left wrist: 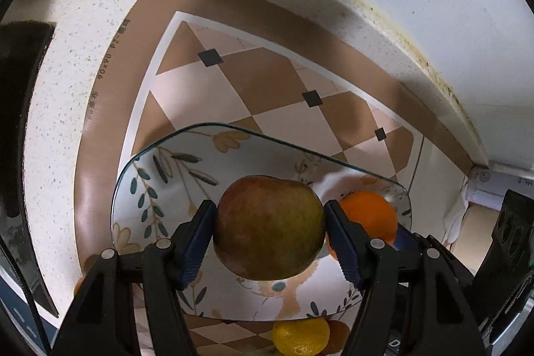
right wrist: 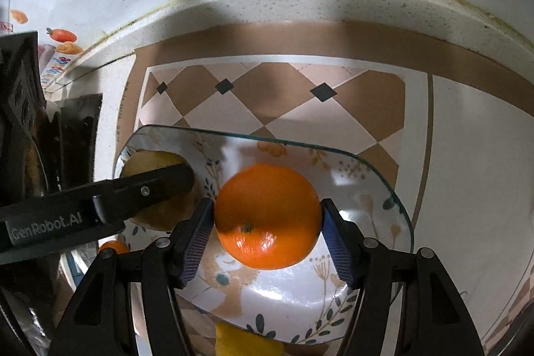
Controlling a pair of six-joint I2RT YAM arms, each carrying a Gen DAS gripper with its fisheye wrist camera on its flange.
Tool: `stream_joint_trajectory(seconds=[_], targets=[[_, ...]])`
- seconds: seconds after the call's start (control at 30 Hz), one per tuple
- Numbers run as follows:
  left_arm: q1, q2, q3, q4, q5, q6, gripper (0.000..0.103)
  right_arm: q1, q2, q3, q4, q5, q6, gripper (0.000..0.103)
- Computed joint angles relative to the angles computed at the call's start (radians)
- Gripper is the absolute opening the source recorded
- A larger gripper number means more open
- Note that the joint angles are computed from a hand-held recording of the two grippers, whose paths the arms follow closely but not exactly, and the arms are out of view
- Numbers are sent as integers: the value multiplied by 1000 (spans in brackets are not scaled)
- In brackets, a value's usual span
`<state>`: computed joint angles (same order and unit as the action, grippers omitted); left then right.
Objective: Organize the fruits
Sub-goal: 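Carry the brown fruit onto the white plate with the left gripper while the right places the tangerine beside it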
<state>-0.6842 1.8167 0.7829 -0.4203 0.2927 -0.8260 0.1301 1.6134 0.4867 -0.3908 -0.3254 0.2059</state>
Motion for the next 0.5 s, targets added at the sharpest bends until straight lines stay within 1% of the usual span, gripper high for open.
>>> stream_joint_trajectory(seconds=[0.07,0.13,0.17,0.2,0.23,0.3,0.4,0.43,0.5], targets=[[0,2,6,-11,-4,-8,64,-14,-21,4,-28,1,-4,87],[5,-8,2,-26,-12,0,66,-25,-57,3,-61,5,-2,88],[-1,-12,4,-34,-25,3,70,-22,-75,3,-72,10,7,92],[-11,-7,14,-33,-32,-3,83,-33,-107,-1,-99,15,2,95],[-14,-21,15,-42,-38,-1,89,-40,-135,-6,-118,24,2,95],[-24,-63,15,-73,-68,3,89,-31,-206,-22,-160,62,20,95],[-44,-136,14,-143,-134,27,89,4,-335,-54,-236,150,67,95],[-58,-163,13,-173,-166,29,89,18,-379,-68,-256,171,88,95],[-107,-233,-6,-218,-237,13,89,51,-502,-96,-334,219,129,95]])
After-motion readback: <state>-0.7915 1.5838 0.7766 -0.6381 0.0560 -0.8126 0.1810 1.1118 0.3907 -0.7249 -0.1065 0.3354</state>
